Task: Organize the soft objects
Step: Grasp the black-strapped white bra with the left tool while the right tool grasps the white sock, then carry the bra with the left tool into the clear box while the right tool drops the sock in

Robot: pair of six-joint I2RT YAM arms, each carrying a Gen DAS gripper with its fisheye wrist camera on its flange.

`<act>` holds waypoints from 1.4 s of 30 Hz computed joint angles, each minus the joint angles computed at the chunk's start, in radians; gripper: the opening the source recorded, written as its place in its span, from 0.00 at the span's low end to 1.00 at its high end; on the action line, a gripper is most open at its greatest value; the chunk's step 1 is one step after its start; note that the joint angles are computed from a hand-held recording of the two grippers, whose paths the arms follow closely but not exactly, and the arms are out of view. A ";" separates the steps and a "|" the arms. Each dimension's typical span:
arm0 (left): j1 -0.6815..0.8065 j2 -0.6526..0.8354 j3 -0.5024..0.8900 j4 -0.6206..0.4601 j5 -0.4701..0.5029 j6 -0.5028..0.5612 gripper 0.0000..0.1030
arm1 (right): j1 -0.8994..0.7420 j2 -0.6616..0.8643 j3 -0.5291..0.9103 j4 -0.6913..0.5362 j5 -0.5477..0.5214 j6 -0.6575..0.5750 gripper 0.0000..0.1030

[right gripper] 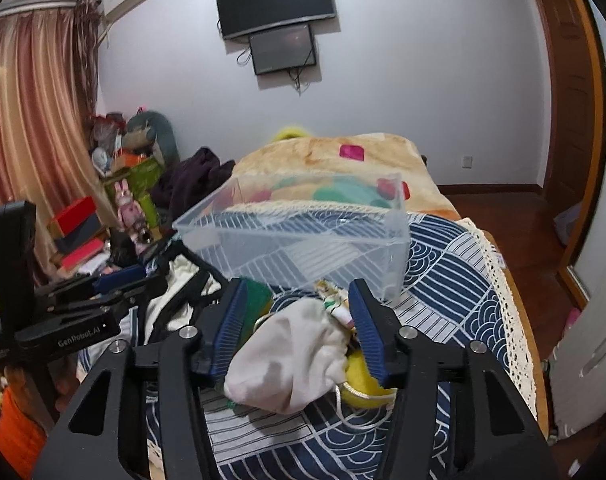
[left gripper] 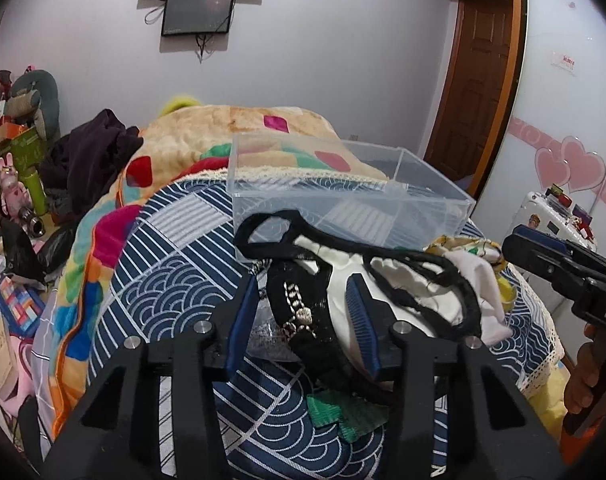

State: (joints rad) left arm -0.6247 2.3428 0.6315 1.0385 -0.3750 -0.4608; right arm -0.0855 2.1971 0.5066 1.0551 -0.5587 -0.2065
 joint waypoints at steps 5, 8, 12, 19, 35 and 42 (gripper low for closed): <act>0.023 0.028 0.019 0.007 0.045 -0.002 0.30 | 0.024 0.006 0.016 -0.042 0.008 -0.042 0.46; 0.022 0.027 0.010 0.027 0.047 0.005 0.24 | 0.042 0.019 0.044 -0.098 0.020 -0.066 0.46; 0.023 0.020 -0.002 0.050 0.043 0.003 0.19 | 0.064 0.058 0.098 -0.184 0.052 -0.088 0.46; -0.014 -0.029 -0.083 0.150 0.001 0.004 0.15 | 0.059 0.094 0.119 -0.169 0.088 -0.077 0.11; -0.046 -0.162 -0.239 0.303 -0.060 0.018 0.14 | 0.032 0.069 0.158 -0.268 0.051 -0.055 0.38; -0.043 -0.176 -0.251 0.312 -0.057 0.020 0.13 | 0.082 0.126 0.185 -0.249 0.125 -0.060 0.45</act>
